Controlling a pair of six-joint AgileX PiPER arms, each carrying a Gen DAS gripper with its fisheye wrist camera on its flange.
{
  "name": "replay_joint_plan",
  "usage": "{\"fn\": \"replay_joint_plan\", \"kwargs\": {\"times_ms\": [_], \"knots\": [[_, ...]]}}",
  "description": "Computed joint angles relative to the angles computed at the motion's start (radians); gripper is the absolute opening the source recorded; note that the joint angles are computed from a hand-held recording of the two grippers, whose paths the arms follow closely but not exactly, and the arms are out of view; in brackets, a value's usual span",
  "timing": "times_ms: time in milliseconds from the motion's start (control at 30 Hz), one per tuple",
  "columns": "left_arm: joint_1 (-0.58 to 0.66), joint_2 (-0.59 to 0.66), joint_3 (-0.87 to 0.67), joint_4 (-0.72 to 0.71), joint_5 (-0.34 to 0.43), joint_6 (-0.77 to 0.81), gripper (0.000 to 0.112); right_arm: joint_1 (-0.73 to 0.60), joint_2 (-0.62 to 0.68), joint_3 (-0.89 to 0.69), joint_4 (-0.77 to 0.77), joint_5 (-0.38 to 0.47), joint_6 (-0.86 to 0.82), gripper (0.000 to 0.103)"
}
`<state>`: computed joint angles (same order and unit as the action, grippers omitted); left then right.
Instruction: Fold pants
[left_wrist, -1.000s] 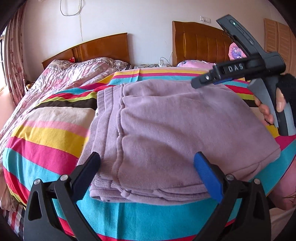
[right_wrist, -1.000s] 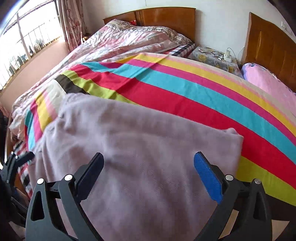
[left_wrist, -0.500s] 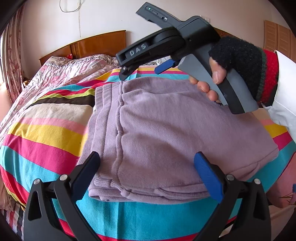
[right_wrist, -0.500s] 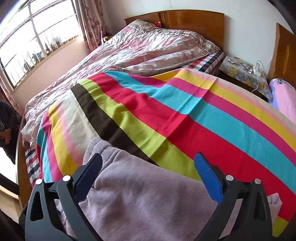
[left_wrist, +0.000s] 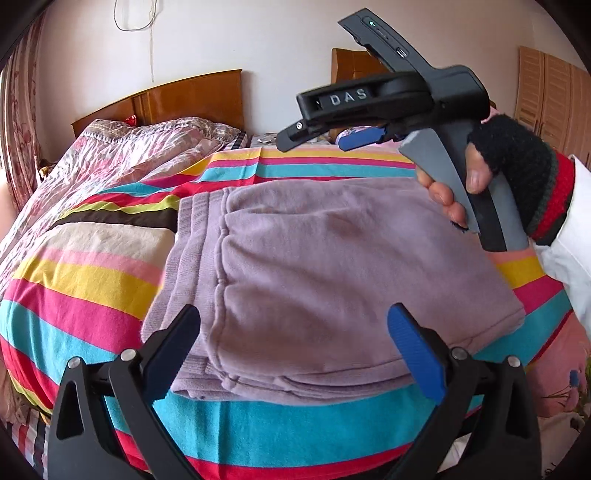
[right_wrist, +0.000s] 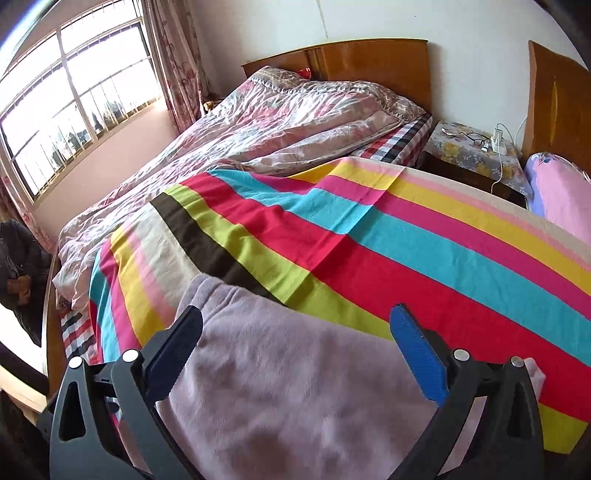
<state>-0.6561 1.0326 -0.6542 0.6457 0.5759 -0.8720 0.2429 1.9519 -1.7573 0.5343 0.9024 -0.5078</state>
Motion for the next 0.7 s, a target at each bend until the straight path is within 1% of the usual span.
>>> {"fn": "replay_joint_plan", "kwargs": {"times_ms": [33, 67, 100, 133, 167, 200, 233, 267, 300, 333, 367, 433, 467, 500, 533, 600, 667, 700], "knots": [[-0.025, 0.013, -0.012, 0.000, -0.001, 0.010, 0.101, -0.047, -0.007, 0.025, 0.054, 0.052, -0.062, 0.098], [-0.038, 0.033, -0.019, -0.013, -0.020, 0.036, 0.101, -0.096, 0.017, 0.012, 0.102, 0.140, -0.103, 0.098], [-0.039, 0.061, -0.026, -0.052, -0.045, 0.087, 0.101, -0.131, 0.041, 0.008, 0.111, 0.190, -0.117, 0.098], [-0.039, 0.097, -0.034, -0.092, -0.058, 0.133, 0.101, -0.159, 0.065, -0.009, 0.080, 0.200, -0.100, 0.098], [-0.048, 0.136, -0.040, -0.107, -0.060, 0.143, 0.101, -0.175, 0.088, -0.013, 0.031, 0.169, -0.068, 0.098], [-0.053, 0.165, -0.036, -0.101, -0.066, 0.132, 0.101, -0.203, 0.119, -0.030, 0.022, 0.167, -0.057, 0.098], [-0.047, 0.175, -0.024, -0.098, -0.086, 0.129, 0.101, -0.231, 0.151, -0.072, 0.053, 0.198, -0.069, 0.097], [-0.033, 0.171, -0.021, -0.123, -0.098, 0.151, 0.101, -0.260, 0.155, -0.075, 0.108, 0.190, -0.089, 0.096], [-0.029, 0.169, -0.037, -0.157, -0.075, 0.181, 0.101, -0.279, 0.132, -0.046, 0.123, 0.143, -0.084, 0.096], [-0.048, 0.167, -0.063, -0.152, -0.031, 0.178, 0.100, -0.284, 0.098, -0.014, 0.098, 0.083, -0.050, 0.096], [-0.085, 0.156, -0.084, -0.117, 0.001, 0.151, 0.100, -0.300, 0.071, 0.007, 0.110, 0.063, -0.051, 0.097], [-0.143, 0.150, -0.128, -0.126, -0.006, 0.180, 0.100, -0.355, 0.033, 0.050, 0.244, 0.116, -0.151, 0.097], [-0.167, 0.172, -0.158, -0.134, -0.020, 0.190, 0.100, -0.379, 0.020, 0.074, 0.296, 0.162, -0.208, 0.098], [-0.189, 0.212, -0.190, -0.140, -0.042, 0.200, 0.101, -0.387, 0.012, 0.096, 0.312, 0.203, -0.248, 0.098], [-0.204, 0.265, -0.225, -0.142, -0.060, 0.212, 0.101, -0.388, 0.010, 0.113, 0.312, 0.244, -0.284, 0.098], [-0.261, 0.387, -0.303, -0.071, -0.043, 0.169, 0.100, -0.378, 0.027, 0.124, 0.294, 0.296, -0.322, 0.098], [-0.274, 0.484, -0.349, -0.092, -0.062, 0.203, 0.100, -0.357, 0.059, 0.111, 0.252, 0.303, -0.326, 0.098], [-0.284, 0.525, -0.366, -0.067, -0.051, 0.177, 0.100, -0.354, 0.073, 0.104, 0.254, 0.303, -0.341, 0.098]]}}
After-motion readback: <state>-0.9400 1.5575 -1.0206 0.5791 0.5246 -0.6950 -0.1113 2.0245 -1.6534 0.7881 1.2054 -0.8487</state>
